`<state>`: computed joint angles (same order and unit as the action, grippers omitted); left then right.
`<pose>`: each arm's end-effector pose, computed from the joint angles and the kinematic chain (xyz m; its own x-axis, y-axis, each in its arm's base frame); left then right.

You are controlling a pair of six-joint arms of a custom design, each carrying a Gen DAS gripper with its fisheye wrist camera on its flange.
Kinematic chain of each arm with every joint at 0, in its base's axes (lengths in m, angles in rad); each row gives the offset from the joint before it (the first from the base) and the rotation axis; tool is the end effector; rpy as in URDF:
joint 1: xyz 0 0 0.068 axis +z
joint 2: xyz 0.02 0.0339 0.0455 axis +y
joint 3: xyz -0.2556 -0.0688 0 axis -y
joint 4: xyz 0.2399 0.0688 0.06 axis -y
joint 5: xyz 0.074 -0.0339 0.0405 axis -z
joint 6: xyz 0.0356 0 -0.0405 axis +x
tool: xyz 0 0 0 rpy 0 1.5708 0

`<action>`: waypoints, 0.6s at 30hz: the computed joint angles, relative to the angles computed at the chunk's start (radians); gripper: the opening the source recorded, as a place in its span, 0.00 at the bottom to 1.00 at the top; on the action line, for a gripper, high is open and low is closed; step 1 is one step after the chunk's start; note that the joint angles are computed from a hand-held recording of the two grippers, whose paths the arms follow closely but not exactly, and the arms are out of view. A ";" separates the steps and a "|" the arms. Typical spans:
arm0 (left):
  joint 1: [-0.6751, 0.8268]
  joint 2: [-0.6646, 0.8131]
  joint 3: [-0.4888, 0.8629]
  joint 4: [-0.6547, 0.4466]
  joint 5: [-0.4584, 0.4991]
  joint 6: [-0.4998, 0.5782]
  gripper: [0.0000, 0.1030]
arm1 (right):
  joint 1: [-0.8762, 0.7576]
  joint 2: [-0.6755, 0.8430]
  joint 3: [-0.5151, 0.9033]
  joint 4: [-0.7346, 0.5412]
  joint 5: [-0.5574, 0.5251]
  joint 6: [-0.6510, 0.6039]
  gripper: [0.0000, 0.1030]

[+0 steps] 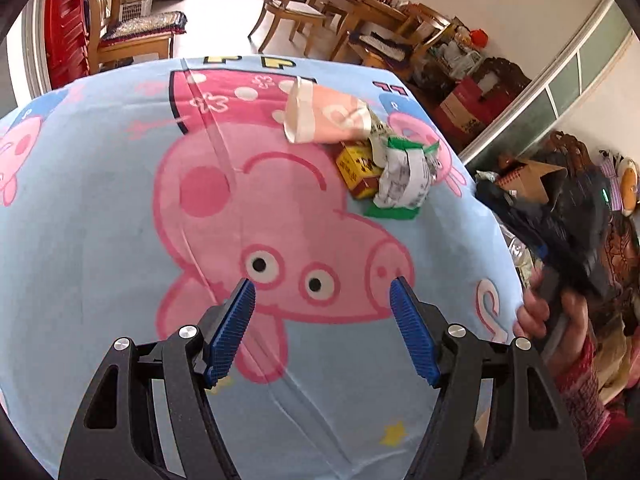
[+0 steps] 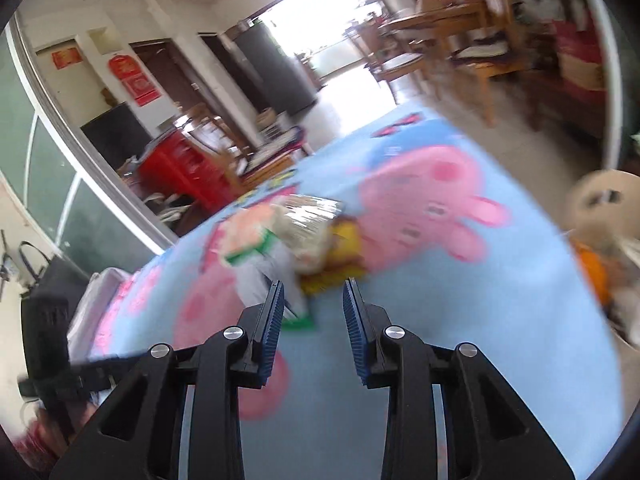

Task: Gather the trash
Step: 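Grasp the green snack bag with the left tool while the right tool grasps a foil wrapper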

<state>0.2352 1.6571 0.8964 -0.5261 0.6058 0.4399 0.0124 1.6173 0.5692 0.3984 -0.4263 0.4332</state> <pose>0.2830 0.0470 0.1471 -0.8601 0.1539 -0.4863 0.3646 0.8522 -0.3752 0.2882 0.0183 0.1265 -0.6920 0.3737 -0.6177 -0.0551 0.8258 0.5613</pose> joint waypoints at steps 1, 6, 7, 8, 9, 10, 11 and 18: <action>-0.001 -0.004 -0.001 0.003 0.005 0.001 0.68 | 0.008 0.036 0.033 0.005 -0.016 0.021 0.29; -0.059 0.018 0.013 0.047 -0.011 -0.032 0.69 | 0.132 0.140 0.129 -0.053 -0.129 0.031 0.29; -0.065 0.033 0.018 0.055 -0.015 -0.035 0.69 | 0.140 0.113 0.101 -0.043 -0.136 0.015 0.29; -0.079 0.055 0.028 0.063 -0.019 -0.044 0.69 | 0.149 0.066 0.052 -0.019 -0.122 0.012 0.29; -0.094 0.076 0.040 0.072 -0.025 -0.055 0.69 | 0.142 0.037 0.018 0.005 -0.119 0.025 0.29; -0.110 0.093 0.048 0.081 -0.034 -0.066 0.69 | 0.111 0.001 -0.029 0.041 -0.127 0.056 0.29; -0.125 0.106 0.053 0.090 -0.040 -0.075 0.69 | 0.075 -0.022 -0.063 0.066 -0.133 0.080 0.30; -0.266 0.146 0.080 0.139 -0.068 -0.159 0.75 | -0.152 -0.022 -0.066 0.017 -0.171 0.053 0.30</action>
